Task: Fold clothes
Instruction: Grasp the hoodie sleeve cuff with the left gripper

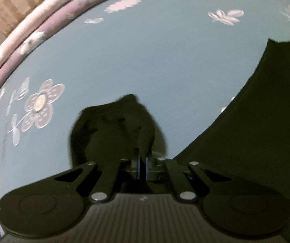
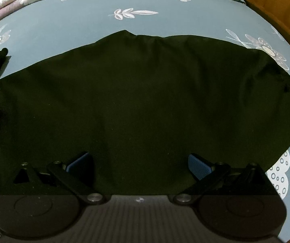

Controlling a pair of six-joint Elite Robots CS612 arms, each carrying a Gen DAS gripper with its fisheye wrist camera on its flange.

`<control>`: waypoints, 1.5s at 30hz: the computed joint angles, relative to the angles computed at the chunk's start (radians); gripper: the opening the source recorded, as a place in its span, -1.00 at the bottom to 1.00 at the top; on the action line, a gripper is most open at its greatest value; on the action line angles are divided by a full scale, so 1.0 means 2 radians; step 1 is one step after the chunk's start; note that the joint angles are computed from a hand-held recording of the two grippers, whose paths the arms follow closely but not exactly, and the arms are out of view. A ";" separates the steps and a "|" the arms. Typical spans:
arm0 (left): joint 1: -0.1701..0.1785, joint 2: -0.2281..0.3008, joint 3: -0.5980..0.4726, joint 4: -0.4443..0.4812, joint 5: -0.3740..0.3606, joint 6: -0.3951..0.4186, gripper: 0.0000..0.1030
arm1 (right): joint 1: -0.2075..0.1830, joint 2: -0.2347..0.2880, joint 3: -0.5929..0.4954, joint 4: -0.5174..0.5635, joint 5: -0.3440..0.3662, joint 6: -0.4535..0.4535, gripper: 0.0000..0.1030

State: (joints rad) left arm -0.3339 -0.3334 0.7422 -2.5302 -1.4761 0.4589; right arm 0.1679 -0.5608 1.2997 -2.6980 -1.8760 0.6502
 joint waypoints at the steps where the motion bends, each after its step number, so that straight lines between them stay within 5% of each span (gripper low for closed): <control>1: 0.003 -0.007 0.009 -0.004 -0.005 -0.004 -0.95 | 0.000 0.000 -0.004 0.009 0.001 0.000 1.00; 18: 0.036 -0.097 0.167 -0.023 0.012 -0.074 -0.93 | 0.004 0.022 -0.075 0.042 0.025 -0.073 1.00; 26: 0.050 -0.113 0.203 -0.007 0.000 -0.125 -0.73 | 0.007 0.045 -0.124 0.075 0.045 -0.123 1.00; 28: 0.051 -0.117 0.211 -0.007 -0.004 -0.128 -0.43 | 0.007 0.050 -0.134 0.081 0.051 -0.131 1.00; 37: 0.051 -0.129 0.228 -0.036 -0.013 -0.117 -0.15 | 0.007 0.062 -0.151 0.089 0.063 -0.142 1.00; 41: 0.039 -0.112 0.209 -0.080 -0.030 -0.071 0.05 | 0.010 0.057 -0.143 0.086 0.057 -0.134 1.00; 45: 0.024 -0.087 0.185 -0.096 0.002 -0.038 0.11 | 0.013 0.047 -0.127 0.081 0.046 -0.126 1.00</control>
